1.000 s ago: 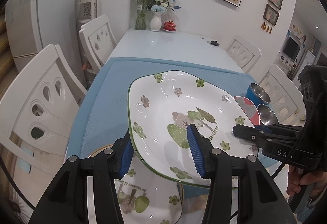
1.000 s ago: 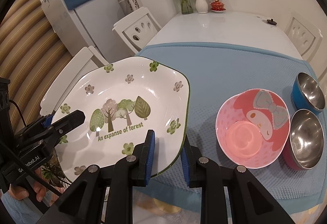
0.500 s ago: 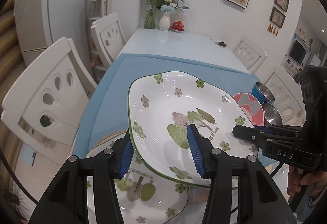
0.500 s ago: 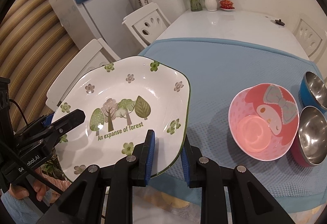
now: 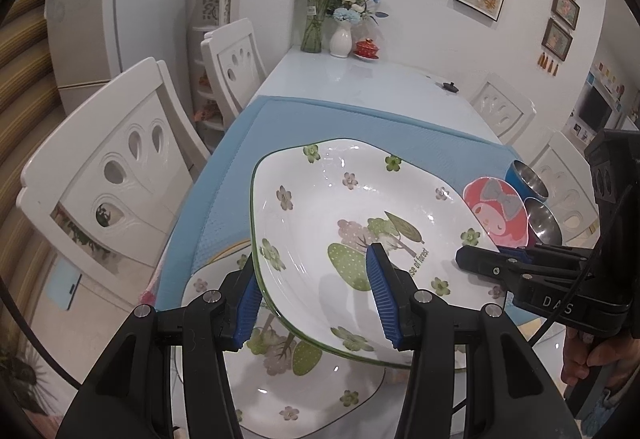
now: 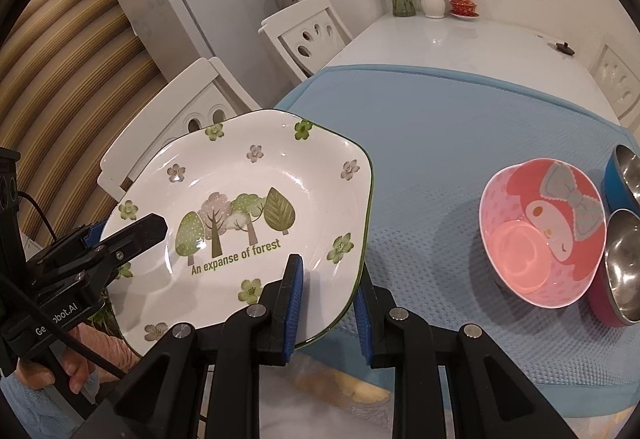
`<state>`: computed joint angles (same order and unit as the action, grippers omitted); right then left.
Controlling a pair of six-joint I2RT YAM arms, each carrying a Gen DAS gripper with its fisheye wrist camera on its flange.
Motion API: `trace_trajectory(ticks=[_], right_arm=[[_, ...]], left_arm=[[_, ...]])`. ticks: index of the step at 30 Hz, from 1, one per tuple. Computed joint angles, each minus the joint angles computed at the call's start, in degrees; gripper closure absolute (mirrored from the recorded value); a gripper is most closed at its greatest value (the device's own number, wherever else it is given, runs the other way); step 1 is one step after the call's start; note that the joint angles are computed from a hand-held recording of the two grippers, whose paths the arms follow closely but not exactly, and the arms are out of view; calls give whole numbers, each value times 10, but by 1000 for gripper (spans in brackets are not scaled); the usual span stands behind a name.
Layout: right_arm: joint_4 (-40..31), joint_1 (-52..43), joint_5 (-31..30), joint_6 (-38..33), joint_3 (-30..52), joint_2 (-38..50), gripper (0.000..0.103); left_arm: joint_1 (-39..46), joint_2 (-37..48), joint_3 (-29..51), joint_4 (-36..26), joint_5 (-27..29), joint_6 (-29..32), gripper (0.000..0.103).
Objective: Organize plates and bowls
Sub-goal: 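Move the tree-print plate with both grippers over the plate stack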
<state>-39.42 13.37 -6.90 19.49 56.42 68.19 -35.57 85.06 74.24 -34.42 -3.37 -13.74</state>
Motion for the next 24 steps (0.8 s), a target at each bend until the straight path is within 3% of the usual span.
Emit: trace_trajectory(ticks=[24], right_arm=[[14, 1, -15, 4, -14, 3, 80]], left_arm=[[-2, -25, -24, -4, -10, -2, 57]])
